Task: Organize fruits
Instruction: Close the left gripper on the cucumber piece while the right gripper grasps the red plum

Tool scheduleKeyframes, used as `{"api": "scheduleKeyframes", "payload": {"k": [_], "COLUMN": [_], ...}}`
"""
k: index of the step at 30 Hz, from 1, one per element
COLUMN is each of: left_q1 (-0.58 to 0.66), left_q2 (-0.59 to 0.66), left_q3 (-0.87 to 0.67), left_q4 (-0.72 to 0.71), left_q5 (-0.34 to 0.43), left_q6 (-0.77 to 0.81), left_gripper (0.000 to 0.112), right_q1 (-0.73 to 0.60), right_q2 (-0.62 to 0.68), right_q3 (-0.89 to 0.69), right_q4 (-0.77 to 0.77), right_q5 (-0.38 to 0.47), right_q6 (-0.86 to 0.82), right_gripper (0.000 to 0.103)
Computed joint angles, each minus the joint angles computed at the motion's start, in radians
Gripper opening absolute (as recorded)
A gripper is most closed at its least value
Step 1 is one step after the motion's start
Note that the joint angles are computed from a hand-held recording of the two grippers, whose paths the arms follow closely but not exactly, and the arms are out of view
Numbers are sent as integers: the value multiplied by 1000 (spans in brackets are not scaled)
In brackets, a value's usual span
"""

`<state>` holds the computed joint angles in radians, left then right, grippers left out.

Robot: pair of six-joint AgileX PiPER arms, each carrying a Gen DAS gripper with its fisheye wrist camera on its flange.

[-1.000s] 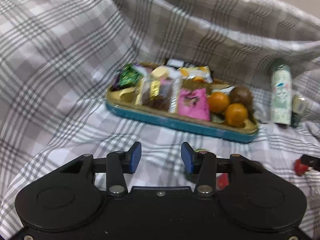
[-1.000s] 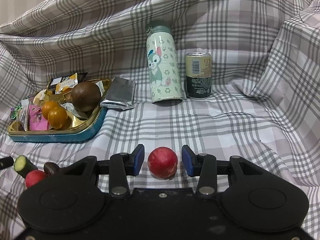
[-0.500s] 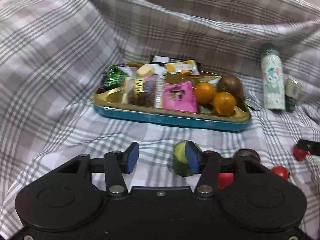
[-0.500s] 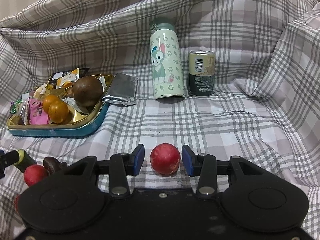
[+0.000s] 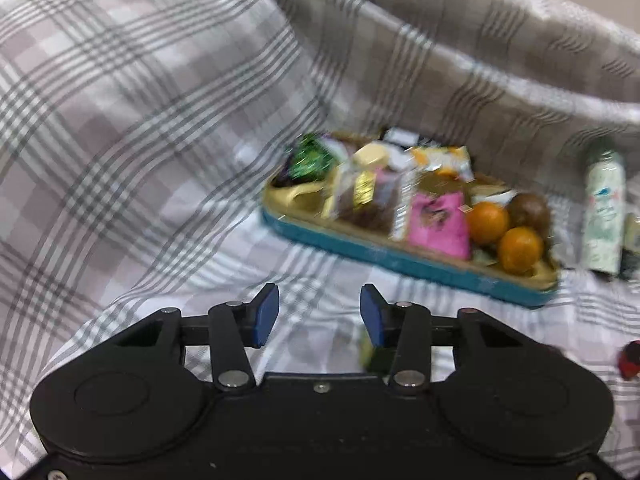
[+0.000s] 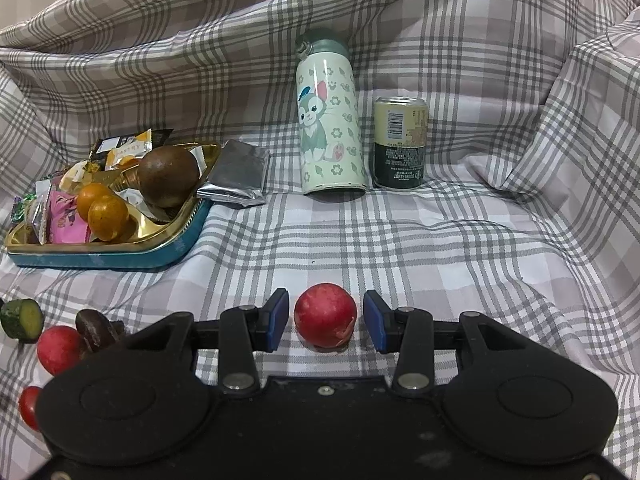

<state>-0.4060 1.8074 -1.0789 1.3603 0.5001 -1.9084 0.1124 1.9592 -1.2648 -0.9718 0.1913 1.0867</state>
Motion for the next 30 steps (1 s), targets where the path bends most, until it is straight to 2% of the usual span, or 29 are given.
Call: {"api": "scheduleKeyframes", "payload": {"k": [4, 7, 10, 13, 17, 20, 30], "left_q1": [-24, -24, -31, -24, -14, -12, -15], "left_q2": [-13, 10, 28, 33, 46, 47, 80], "left_q3": [27, -8, -29, -32, -46, -47, -79], "left_q4": [116, 41, -2, -15, -84, -111, -187], "left_q5": [-37, -78, -76, -87, -89, -90, -82], "left_q6": [-50, 68, 127, 138, 196, 215, 317], "left_gripper": [53, 53, 53, 54, 54, 55, 54], "right_q1": [6, 11, 15, 20, 26, 32, 27], "right_q2": [7, 12, 21, 30, 43, 41, 20], "right_q3": [-8, -10, -20, -31, -50, -46, -28], "right_q4": [-9, -58, -35, -15, 47, 19, 84], "right_q5": [9, 20, 35, 54, 83, 89, 60], "right_q6": [6, 55, 33, 9, -64, -42, -98], "right_gripper": [44, 44, 44, 44, 37, 37, 37]}}
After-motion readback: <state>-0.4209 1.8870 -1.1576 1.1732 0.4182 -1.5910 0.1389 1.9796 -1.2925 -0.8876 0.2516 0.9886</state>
